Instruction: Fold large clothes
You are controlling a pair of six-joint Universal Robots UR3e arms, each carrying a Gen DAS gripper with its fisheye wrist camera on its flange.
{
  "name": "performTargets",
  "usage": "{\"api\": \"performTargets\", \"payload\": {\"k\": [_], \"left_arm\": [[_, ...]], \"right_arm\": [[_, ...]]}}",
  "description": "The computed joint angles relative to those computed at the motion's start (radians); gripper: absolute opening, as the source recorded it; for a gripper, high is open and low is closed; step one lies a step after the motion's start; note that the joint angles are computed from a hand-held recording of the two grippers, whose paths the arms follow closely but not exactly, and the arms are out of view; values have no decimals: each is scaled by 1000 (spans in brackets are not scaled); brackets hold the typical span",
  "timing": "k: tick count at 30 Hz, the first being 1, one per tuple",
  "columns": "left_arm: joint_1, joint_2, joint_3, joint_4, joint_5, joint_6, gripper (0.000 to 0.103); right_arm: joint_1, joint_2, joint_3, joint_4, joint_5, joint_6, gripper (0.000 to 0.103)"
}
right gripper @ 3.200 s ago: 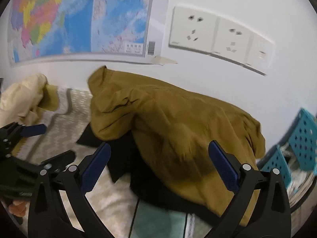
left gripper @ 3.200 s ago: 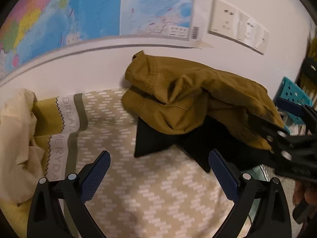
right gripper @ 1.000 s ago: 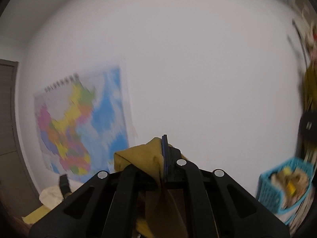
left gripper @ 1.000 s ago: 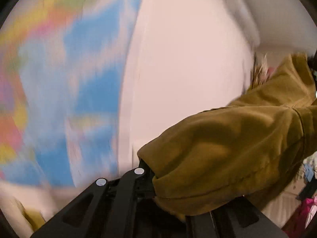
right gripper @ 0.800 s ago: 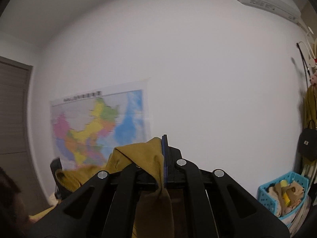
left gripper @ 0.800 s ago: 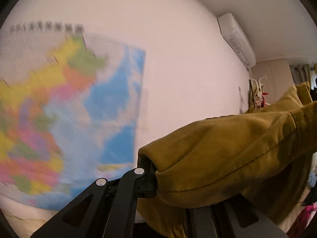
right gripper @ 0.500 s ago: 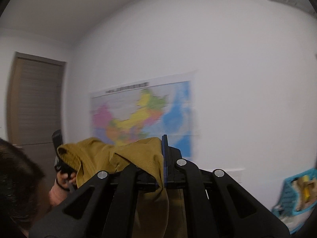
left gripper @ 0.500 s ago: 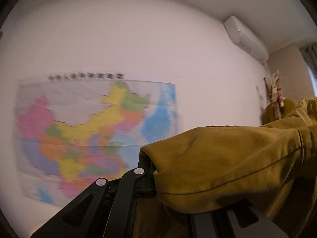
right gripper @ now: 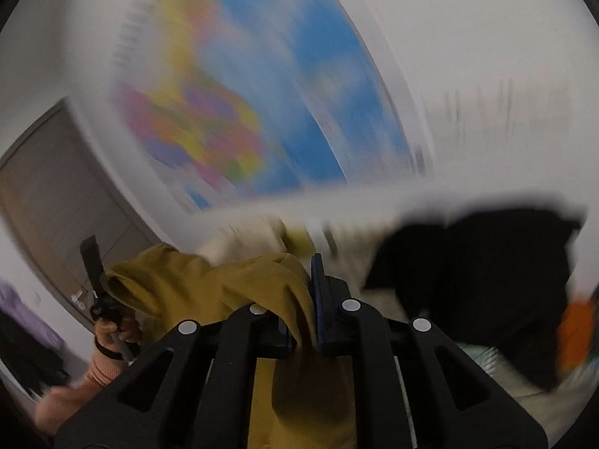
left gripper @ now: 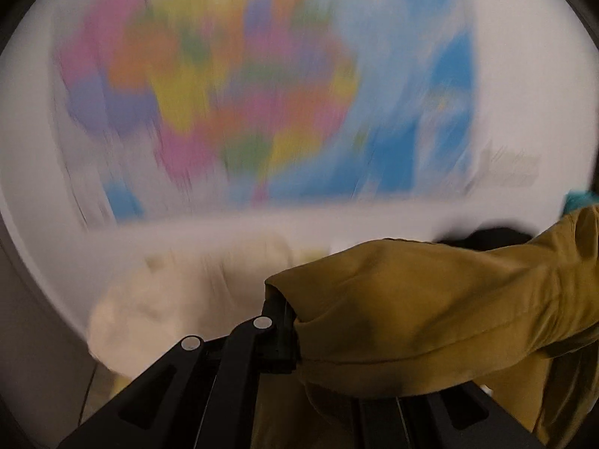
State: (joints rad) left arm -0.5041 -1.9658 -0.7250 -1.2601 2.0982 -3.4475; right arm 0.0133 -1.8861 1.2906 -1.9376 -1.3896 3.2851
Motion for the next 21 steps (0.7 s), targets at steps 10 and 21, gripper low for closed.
{"api": "performTargets", "payload": {"k": [10,21], "left_arm": [[188,-197,-15,3,-218,38,5],[121,-83,-169,208,-170,344,51]], "right_arm": [[-100,273,142,-102,-216,-55,58],[471,365,159,-202,-789,-336,86]]}}
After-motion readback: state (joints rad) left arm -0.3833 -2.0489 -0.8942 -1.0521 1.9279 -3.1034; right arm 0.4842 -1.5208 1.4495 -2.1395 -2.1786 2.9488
